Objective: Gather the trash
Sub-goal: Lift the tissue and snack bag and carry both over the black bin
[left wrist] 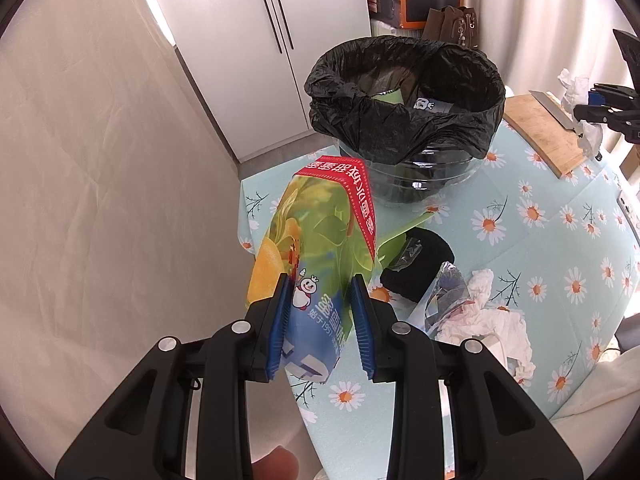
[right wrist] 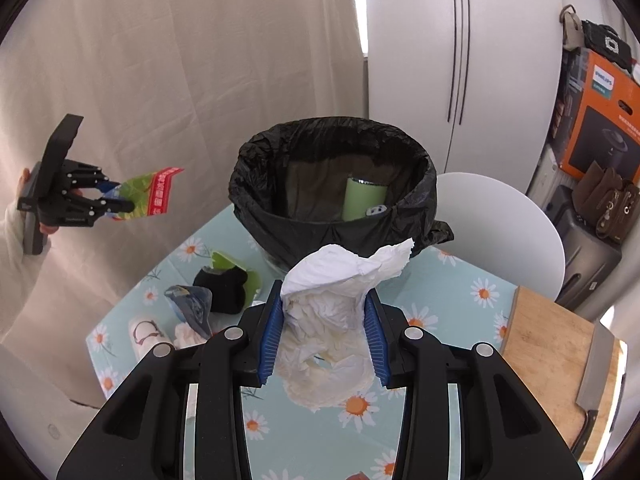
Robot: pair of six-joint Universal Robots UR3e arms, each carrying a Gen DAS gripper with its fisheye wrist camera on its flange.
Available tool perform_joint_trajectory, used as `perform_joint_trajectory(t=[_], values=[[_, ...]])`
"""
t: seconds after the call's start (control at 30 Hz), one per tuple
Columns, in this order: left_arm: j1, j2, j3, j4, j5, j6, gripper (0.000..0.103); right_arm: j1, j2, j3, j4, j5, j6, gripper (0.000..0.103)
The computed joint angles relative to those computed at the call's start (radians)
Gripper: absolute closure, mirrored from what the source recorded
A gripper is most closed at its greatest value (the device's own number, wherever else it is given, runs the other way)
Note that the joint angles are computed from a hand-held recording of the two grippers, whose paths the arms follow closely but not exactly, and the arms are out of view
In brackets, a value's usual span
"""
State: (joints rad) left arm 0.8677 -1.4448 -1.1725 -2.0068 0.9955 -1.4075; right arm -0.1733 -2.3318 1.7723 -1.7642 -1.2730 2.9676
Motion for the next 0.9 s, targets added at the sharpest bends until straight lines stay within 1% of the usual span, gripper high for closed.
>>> perform_joint_trajectory(t=[0.03,0.13,0.2,0.27,0.43,0.6,0.67,0.73,0.8,0.9], values=[[-0.001,-0.002,0.026,-0.036,-0.016,0.001,0.072,-0.034,-0.004,-0.006,0.007,0.035,-0.025,0.068],[0.01,-0.045,0.177,-0.24,-0.08,0.047,0.072,-0.14,-0.011,-0.027,0.036,0.148,-0.106,0.068],[-0.002,-0.059,0.243,-0.316,-0.112,0.05,0.072,-0.172,0.008,-0.04,0.022,0.196,-0.13,0.068],[-0.025,-0.078,0.305,-0.37,-0.139,0.042,0.072,-0.198,0.036,-0.055,0.006,0.245,-0.153,0.068],[-0.107,-0.13,0.428,-0.421,-0.195,-0.018,0.072,-0.169,0.151,-0.099,-0.114,0.272,-0.156,0.068],[-0.212,-0.174,0.468,-0.346,-0.235,-0.131,0.072,-0.133,0.273,-0.154,-0.23,0.292,-0.14,0.068],[-0.259,-0.183,0.45,-0.276,-0.237,-0.183,0.072,-0.133,0.319,-0.167,-0.271,0.312,-0.136,0.068],[-0.314,-0.203,0.431,-0.189,-0.22,-0.25,0.072,-0.143,0.358,-0.177,-0.303,0.339,-0.128,0.067],[-0.371,-0.228,0.412,-0.088,-0.184,-0.322,0.072,-0.148,0.395,-0.177,-0.347,0.359,-0.111,0.067],[-0.453,-0.281,0.42,0.001,-0.142,-0.399,0.072,-0.137,0.456,-0.182,-0.405,0.359,-0.089,0.067]])
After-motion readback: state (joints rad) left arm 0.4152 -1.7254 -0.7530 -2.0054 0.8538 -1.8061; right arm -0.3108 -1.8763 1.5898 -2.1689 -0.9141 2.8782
